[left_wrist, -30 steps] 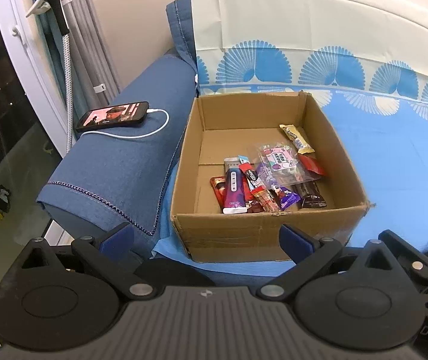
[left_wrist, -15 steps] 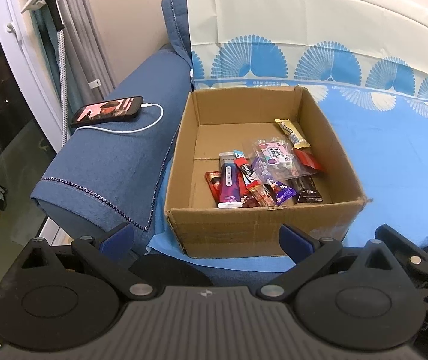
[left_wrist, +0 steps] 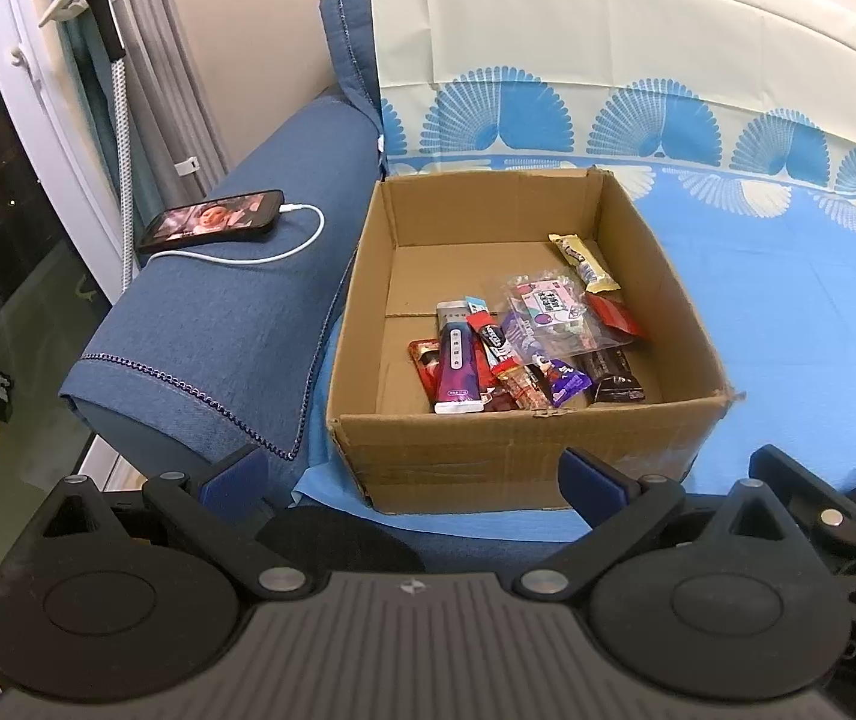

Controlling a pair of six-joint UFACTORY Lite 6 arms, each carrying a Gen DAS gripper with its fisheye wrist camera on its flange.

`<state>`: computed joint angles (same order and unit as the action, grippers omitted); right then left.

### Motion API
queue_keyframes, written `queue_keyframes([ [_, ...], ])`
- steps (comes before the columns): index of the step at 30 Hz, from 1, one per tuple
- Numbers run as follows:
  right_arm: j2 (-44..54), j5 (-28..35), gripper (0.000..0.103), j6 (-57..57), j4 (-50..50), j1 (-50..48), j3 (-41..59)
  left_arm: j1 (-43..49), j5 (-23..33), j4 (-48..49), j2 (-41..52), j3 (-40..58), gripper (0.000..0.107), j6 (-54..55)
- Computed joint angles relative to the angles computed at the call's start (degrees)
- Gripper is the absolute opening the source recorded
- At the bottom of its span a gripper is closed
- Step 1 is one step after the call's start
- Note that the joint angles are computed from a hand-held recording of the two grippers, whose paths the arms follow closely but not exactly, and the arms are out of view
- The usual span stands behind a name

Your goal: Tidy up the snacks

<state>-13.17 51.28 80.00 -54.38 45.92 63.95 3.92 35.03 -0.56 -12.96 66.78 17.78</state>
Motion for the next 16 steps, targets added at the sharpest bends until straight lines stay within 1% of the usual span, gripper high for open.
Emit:
queue_keyframes([
  [16,0.15,-0.26,0.103,0.60,-0.35,0.15,-0.18,0.30,-0.09,-0.08,0.16,-0.34,0.103,-0.28],
])
